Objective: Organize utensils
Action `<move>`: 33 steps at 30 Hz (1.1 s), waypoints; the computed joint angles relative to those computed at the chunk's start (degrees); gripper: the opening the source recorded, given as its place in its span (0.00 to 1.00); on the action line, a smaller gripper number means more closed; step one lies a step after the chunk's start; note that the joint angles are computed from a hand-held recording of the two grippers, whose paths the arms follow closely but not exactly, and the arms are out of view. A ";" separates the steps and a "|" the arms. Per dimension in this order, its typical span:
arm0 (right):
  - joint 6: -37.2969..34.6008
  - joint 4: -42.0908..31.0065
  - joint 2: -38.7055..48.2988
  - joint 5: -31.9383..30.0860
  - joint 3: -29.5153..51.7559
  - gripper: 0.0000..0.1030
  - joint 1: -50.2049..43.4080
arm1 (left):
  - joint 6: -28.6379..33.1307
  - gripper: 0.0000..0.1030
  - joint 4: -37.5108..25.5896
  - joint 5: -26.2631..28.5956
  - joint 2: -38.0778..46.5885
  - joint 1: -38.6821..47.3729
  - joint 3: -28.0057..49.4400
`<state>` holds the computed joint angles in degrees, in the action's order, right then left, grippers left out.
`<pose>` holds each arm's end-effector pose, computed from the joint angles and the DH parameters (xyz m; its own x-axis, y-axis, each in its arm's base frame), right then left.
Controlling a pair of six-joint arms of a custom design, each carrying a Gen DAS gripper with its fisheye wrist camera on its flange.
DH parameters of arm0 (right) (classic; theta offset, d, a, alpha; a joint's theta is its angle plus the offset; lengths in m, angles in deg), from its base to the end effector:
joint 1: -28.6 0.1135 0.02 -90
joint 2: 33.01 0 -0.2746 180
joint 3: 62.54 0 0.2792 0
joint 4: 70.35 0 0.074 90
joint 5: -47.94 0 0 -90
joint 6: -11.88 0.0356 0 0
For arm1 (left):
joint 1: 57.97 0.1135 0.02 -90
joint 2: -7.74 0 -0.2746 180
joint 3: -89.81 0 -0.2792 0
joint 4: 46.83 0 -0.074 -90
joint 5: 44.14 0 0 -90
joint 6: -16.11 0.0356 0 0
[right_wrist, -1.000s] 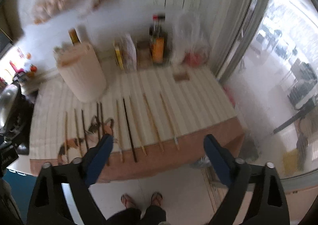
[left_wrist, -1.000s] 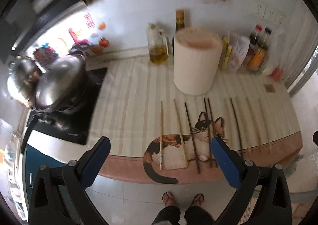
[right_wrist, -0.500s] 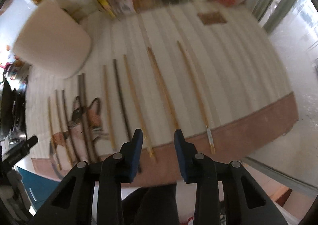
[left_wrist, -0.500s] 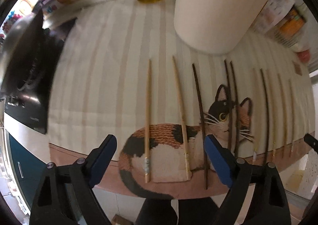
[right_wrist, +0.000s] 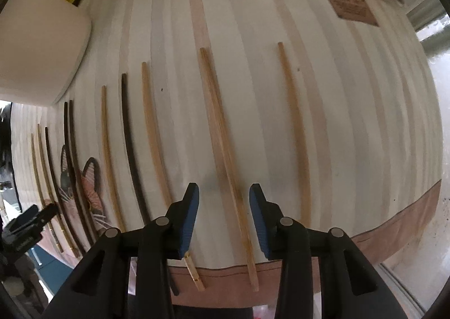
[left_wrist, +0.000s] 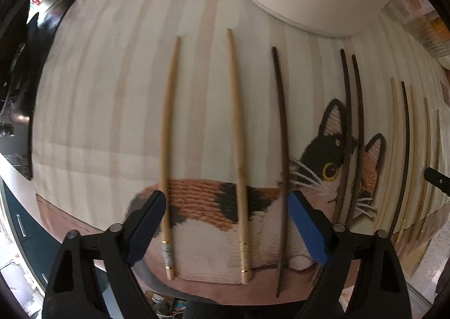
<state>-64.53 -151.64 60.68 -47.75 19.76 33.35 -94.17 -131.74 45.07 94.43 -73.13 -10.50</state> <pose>0.3049 0.0289 0.2231 -0.9859 0.1527 0.0687 0.1583 0.9837 0.0853 0.2681 -0.0721 0.2441 -0.9957 -0.0893 0.0265 -0.0887 0.9958 0.0245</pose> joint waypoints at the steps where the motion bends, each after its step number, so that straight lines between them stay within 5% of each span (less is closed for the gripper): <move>1: -0.15 -0.20 0.27 -0.52 0.07 0.38 0.05 | 0.04 0.79 0.14 0.28 0.19 -0.24 -0.16; 7: 0.24 -0.74 0.90 0.17 -1.50 0.38 2.17 | -1.69 0.72 1.07 1.46 -0.01 -1.83 -1.49; 15: 3.57 0.99 0.34 1.63 -4.09 0.38 6.74 | -3.02 0.45 2.91 2.31 2.86 -3.94 -0.88; 19: 6.35 2.03 -0.15 2.62 -4.71 0.37 10.63 | -3.47 0.10 2.49 2.10 3.62 -4.13 1.30; 23: 8.14 3.21 -1.47 4.23 -5.62 0.22 12.96 | -0.93 0.10 2.69 2.55 3.95 -1.45 2.24; 24: 8.53 3.31 -1.95 4.74 -5.97 0.08 13.48 | -0.56 0.10 3.08 2.48 3.34 -1.17 1.60; 33: 10.83 2.86 -9.03 -0.12 -7.37 0.07 11.99 | 1.49 0.09 0.04 2.49 -2.86 1.59 2.73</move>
